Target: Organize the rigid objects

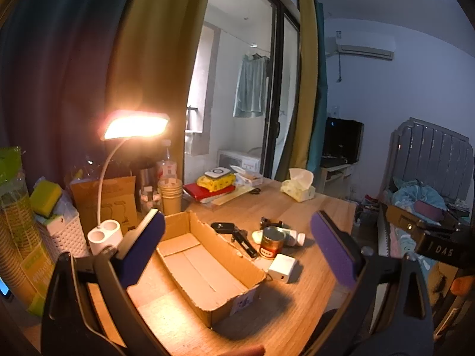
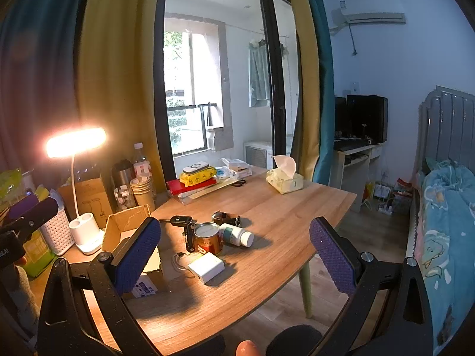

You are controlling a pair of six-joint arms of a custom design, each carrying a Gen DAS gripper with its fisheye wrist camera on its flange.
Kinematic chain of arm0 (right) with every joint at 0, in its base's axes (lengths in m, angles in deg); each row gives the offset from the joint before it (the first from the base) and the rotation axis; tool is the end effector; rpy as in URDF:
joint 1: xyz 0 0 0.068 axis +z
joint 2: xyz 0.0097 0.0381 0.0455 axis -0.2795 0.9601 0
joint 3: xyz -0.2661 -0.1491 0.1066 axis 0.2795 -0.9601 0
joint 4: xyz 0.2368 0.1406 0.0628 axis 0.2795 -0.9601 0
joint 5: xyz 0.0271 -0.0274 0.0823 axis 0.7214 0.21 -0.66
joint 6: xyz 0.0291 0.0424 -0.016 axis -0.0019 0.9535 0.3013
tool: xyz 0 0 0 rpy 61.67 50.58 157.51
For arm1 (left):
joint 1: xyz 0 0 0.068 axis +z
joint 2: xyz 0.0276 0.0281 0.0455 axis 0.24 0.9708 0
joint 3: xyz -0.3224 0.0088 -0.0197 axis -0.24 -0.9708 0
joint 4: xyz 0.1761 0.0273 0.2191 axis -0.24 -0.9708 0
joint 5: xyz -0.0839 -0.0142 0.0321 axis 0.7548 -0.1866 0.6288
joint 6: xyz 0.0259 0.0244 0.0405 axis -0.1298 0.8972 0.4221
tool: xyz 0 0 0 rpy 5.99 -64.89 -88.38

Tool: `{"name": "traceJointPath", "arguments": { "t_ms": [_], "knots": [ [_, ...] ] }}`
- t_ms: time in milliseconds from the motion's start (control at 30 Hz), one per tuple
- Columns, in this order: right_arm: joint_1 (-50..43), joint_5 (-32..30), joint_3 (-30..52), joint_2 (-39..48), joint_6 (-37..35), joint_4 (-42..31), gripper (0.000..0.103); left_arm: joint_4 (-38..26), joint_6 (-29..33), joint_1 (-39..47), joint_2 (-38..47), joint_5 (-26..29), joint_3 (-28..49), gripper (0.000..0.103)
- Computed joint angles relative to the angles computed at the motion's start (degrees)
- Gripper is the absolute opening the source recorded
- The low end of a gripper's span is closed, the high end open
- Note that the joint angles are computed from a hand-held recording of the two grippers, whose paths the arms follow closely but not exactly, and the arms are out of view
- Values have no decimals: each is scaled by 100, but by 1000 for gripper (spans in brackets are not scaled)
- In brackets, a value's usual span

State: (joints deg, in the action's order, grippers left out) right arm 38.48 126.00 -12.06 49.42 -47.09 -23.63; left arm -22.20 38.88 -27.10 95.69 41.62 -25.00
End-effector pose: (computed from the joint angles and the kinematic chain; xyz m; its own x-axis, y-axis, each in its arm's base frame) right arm 0.1198 0.1163 0.1497 -0.2874 0.0958 -0.9530 0.1873 0.9814 0.0421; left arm 0.1884 -0.1512 0.1497 -0.2546 -0.0005 -0.9670 0.3980 0.9113 -0.1052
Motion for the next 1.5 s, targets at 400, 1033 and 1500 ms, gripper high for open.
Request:
{"name": "traceJointPath", "arguments": {
  "t_ms": [400,1033,1500],
  "knots": [
    [10,-66,16,27,-100,77,102,-148,-69,163,-112,116,-2,100],
    [-34,-123,181,15,-176,-110,102,-558,-152,214,-407,187,71,100],
    [-138,-226,123,35,-259,39,102,-695,-169,231,-439,200,137,100]
  ]
}}
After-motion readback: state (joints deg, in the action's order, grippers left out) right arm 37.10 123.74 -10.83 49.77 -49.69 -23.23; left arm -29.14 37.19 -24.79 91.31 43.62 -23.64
